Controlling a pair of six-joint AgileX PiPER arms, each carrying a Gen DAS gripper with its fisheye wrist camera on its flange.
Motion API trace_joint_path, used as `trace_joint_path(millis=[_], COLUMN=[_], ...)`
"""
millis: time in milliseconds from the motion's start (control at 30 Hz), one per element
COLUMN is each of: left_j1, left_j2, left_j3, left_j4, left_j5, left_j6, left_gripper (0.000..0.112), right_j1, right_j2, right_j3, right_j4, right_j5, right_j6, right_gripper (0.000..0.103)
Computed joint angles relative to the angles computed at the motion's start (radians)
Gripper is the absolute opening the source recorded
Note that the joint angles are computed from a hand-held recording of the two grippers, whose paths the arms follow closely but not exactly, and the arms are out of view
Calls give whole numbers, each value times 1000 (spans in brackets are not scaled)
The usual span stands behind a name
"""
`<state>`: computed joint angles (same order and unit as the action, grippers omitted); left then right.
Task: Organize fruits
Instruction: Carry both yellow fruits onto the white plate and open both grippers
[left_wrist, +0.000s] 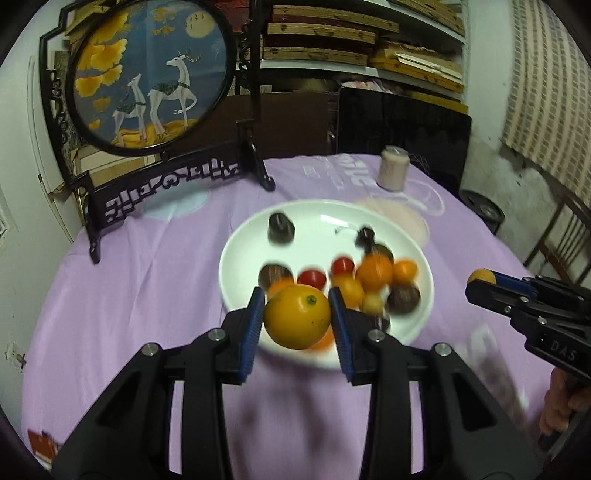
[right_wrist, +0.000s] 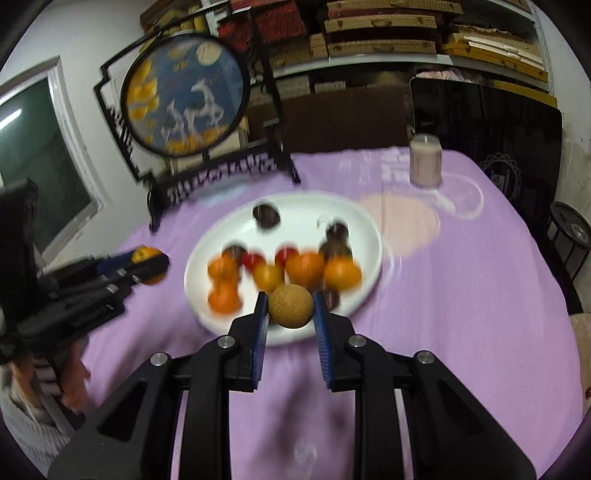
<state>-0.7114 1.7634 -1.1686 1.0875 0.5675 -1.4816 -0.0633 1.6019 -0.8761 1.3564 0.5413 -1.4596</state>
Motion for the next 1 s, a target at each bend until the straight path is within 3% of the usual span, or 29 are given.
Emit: trace_joint_path(millis=[233,400,533,767,867,933,1000], left_j1=[128,192,238,252,251,241,243], left_j2=[179,284,354,491,501,494,479], left_j3=[-213,-336,-425,-623,-637,-625,-605], left_j4=[-184,-301,-431,-562,-541,-457,-444], left_j5=[-73,-72,-88,-19,-19,-6,-16], left_j6=[207,347,485,656,639,550,527], left_gripper=[36,36,36,38,48,65,71], right_j1=[93,148,180,205,191,182,171], right_j2=[235,374,479,615,629,626,615], right_j3=[-285,-474,-636,-823,-832,-828,-817], right_j4=[-124,-300,-492,-719,-690,-670,-638], right_j5=[-39,-56,-24,66,85,80,84], right_j6=[251,452,675,938,914,904,883], right_gripper=[25,25,25,26,26,26,26])
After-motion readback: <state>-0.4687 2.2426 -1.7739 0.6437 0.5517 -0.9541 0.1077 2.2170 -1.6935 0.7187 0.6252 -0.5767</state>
